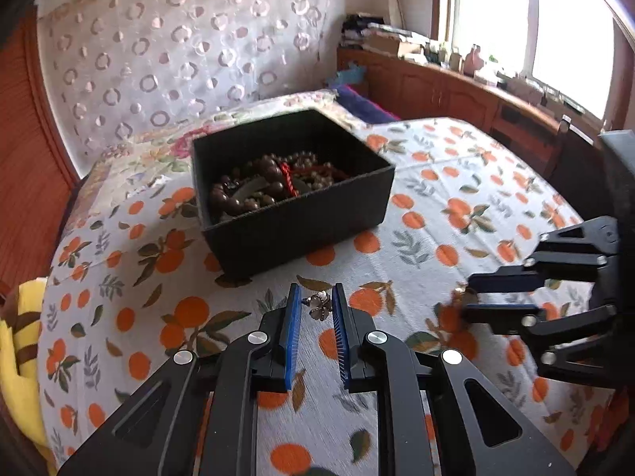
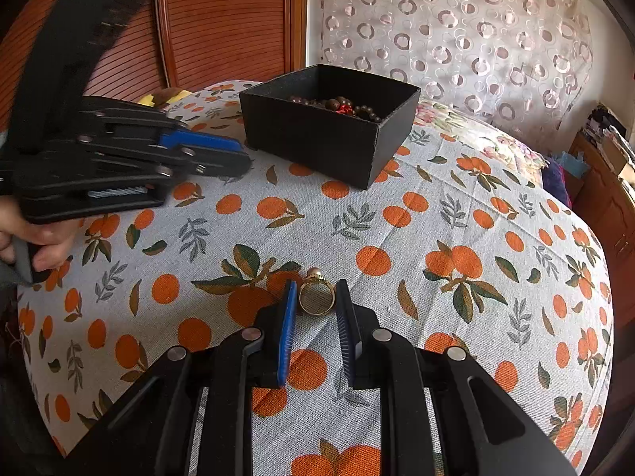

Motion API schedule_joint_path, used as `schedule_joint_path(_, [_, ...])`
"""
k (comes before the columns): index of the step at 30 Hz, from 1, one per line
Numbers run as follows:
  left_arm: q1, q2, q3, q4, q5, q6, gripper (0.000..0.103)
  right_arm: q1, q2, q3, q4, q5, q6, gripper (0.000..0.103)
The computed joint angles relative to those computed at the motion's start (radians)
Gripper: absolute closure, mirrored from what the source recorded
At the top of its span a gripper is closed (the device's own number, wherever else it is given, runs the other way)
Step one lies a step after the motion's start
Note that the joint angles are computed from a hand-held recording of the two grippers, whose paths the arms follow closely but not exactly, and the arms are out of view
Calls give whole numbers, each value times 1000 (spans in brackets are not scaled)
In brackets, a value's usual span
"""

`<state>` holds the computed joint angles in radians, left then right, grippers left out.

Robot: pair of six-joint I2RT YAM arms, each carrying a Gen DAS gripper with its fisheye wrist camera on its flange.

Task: Organize jewelry
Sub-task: 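Grasp the silver brooch with the left tool while the right tool grasps the gold ring, then carry the brooch and ring into the black box and open both tools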

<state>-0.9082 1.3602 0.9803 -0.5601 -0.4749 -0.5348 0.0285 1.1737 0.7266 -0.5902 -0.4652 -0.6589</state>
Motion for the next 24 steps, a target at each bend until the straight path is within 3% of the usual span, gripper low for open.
schedule_joint_path(12, [-133, -137, -40, -76, -126, -133, 88, -1, -1, -2, 6, 6, 6, 81])
schedule_joint_path(24, [-104, -162, -19, -85, -145, -90, 88, 23, -14, 110, -5, -51, 59, 81])
